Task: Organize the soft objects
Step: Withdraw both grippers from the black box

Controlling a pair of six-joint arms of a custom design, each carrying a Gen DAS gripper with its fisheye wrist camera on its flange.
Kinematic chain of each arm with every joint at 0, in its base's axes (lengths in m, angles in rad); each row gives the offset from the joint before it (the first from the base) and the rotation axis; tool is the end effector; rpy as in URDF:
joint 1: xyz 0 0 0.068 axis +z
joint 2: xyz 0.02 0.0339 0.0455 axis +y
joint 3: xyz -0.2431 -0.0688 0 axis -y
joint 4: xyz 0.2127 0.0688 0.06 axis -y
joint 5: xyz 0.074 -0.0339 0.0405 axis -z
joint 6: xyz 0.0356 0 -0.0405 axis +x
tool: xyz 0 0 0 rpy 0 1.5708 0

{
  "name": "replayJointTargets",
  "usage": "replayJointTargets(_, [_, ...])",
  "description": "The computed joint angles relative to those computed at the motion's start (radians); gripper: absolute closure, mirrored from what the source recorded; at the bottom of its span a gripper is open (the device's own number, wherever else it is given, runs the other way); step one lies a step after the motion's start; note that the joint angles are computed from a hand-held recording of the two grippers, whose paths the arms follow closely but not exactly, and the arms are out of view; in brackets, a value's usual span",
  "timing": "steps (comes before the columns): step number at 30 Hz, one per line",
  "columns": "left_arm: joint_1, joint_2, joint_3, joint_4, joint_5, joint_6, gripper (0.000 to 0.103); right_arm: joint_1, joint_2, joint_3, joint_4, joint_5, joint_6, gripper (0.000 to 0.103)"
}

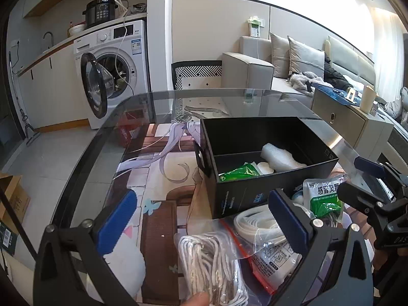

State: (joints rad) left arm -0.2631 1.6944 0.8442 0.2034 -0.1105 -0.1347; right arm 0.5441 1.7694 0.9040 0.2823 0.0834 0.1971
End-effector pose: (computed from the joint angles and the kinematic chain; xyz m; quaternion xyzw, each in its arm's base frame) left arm 0.3126 -0.0801 0.1686 0.0328 0.8935 -0.0395 0.4460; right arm 0.2949 0.1750 0.1685 -0.1324 0.8700 0.1373 0.4547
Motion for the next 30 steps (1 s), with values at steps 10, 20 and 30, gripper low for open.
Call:
replayJointTargets(10, [-0.010, 0.018, 0.011, -0.011, 0.057, -0.005, 0.000, 0.003, -0.008, -0.024, 0.008, 0.006, -0.002, 0.001])
replayJointTargets(20, [-0.062, 0.037, 0.056, -0.040, 0.085, 0.010, 0.000, -0.021, -0.032, -0.063, 0.017, -0.001, -0.004, 0.001])
replayJointTargets(30, [-0.079, 0.071, 0.118, -0.088, 0.115, 0.015, 0.000, -0.031, -0.030, -0.076, 0.026, -0.006, 0.002, 0.001])
